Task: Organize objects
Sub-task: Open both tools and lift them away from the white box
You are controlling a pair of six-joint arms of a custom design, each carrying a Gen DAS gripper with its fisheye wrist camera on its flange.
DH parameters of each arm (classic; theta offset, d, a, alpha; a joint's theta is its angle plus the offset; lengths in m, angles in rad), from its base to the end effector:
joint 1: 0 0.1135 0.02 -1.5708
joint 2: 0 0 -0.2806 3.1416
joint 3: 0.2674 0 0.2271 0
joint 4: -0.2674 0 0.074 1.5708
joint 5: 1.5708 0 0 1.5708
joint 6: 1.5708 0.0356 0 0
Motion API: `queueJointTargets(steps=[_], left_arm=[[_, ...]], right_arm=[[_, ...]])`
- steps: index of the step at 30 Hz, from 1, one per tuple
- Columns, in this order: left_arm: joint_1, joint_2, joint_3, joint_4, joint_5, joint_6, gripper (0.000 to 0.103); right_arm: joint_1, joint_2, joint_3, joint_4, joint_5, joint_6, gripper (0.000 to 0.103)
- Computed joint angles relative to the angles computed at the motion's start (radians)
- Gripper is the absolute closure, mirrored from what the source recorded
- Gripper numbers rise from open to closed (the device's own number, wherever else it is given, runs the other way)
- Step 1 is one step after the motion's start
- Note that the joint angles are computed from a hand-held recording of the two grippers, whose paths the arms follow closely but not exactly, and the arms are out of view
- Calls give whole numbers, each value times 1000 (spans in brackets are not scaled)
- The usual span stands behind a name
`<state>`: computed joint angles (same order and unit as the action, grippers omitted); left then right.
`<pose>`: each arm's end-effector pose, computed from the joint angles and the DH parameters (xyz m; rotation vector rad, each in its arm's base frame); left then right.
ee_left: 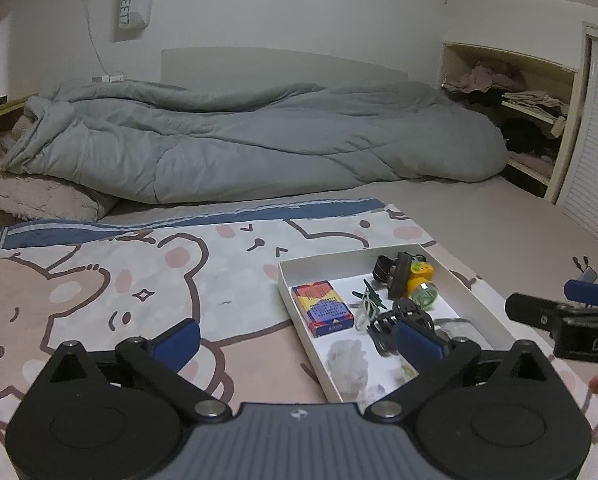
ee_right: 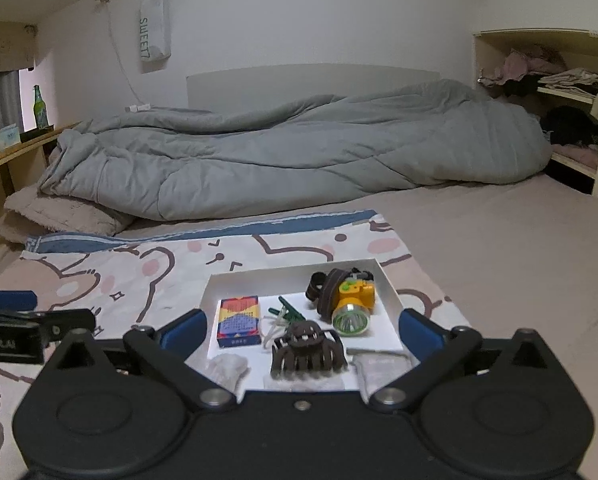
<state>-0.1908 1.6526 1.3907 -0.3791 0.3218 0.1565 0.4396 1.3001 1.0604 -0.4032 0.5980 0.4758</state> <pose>0.3478 -0.0786 0.3300 0.5544 2.1277 -0.3745 0.2391 0.0903 0.3282 0.3561 2.0607 -0.1145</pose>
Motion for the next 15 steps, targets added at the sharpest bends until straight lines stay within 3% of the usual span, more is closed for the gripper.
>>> queueJointTargets(steps=[15], left_arm=[[68,-181,-196,-17,7,103,0]], right_arm=[[329,-52,13,-340,288,310,0]])
